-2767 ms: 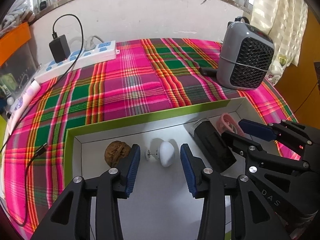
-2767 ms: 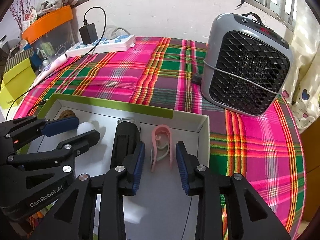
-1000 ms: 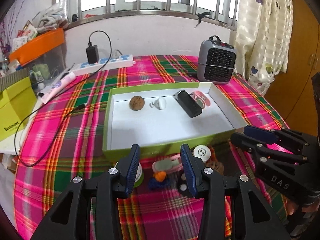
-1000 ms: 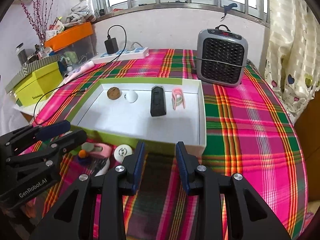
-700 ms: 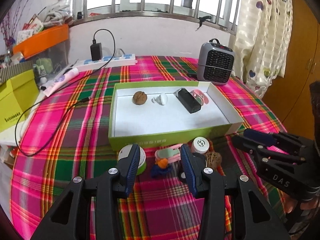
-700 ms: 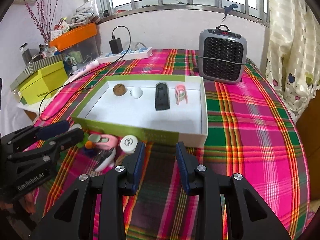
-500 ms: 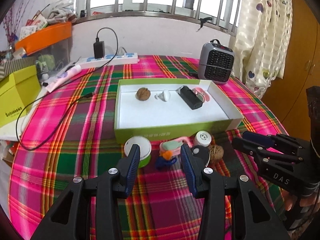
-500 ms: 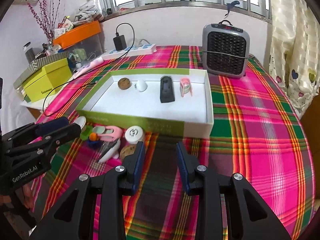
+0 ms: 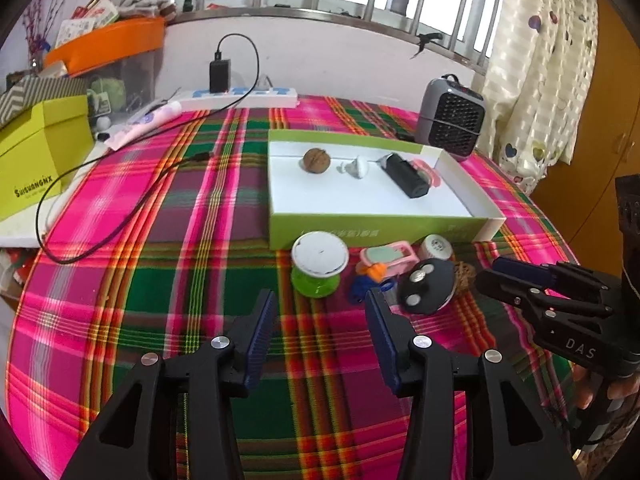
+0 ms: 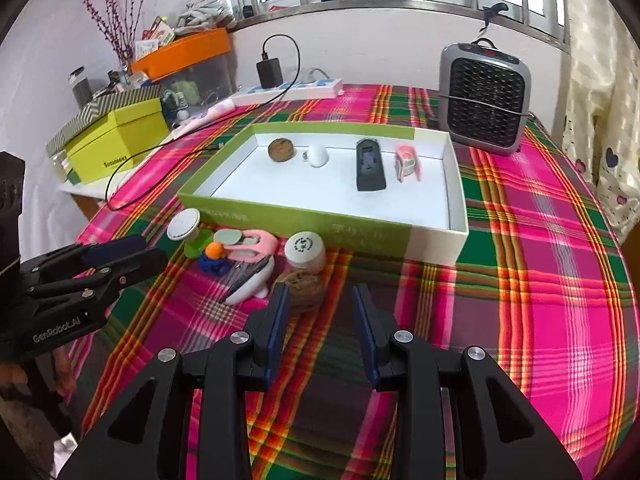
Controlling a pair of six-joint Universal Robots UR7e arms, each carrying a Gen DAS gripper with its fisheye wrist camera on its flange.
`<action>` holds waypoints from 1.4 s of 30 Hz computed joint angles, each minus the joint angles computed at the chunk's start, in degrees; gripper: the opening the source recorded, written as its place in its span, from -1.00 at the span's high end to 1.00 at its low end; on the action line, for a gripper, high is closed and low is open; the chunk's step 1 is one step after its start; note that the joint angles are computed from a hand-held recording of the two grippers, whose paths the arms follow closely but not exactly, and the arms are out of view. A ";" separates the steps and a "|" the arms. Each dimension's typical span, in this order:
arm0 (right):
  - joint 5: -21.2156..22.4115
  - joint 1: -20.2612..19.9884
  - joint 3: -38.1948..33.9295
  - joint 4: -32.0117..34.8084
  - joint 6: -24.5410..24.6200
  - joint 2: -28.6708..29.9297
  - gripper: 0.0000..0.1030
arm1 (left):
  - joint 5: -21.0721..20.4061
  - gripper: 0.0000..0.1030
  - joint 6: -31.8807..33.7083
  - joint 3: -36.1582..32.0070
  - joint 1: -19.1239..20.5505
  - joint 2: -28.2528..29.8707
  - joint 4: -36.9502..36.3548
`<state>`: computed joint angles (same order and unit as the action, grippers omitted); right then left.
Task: Organize objects
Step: 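Withdraw both tools from the box toward the remaining objects, then move left tool to the green-and-white round container while right tool approaches the brown woven ball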
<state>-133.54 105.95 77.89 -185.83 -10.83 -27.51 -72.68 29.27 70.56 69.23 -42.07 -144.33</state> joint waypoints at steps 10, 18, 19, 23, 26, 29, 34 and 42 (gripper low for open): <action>-1.04 -0.07 -1.87 2.86 0.11 1.04 0.00 | -0.35 0.13 -0.39 -1.62 0.68 0.82 1.84; -2.24 -0.34 -4.33 5.90 0.05 2.27 0.00 | -0.24 0.12 -0.38 -3.48 0.79 1.97 3.91; -2.66 -0.31 -4.75 6.49 -0.12 2.53 0.00 | -0.22 0.12 -0.43 -3.71 0.78 2.11 4.21; -3.91 -0.34 -5.88 7.62 -0.66 3.23 0.00 | -0.65 0.12 -0.41 -4.77 0.85 2.73 5.20; -4.43 -0.38 -6.49 8.05 -0.93 3.61 0.00 | -0.53 0.12 -0.56 -4.99 0.83 2.90 5.19; -4.98 -0.35 -6.79 7.67 -1.59 3.87 0.00 | -0.38 0.12 -0.82 -5.94 0.79 3.51 5.80; -5.18 -0.23 -7.09 7.38 -2.71 4.16 0.18 | -0.87 0.12 -0.84 -6.99 0.74 4.19 6.05; -5.40 -0.06 -7.48 7.00 -4.21 4.57 0.33 | -0.77 0.12 -0.45 -8.13 0.55 5.03 6.23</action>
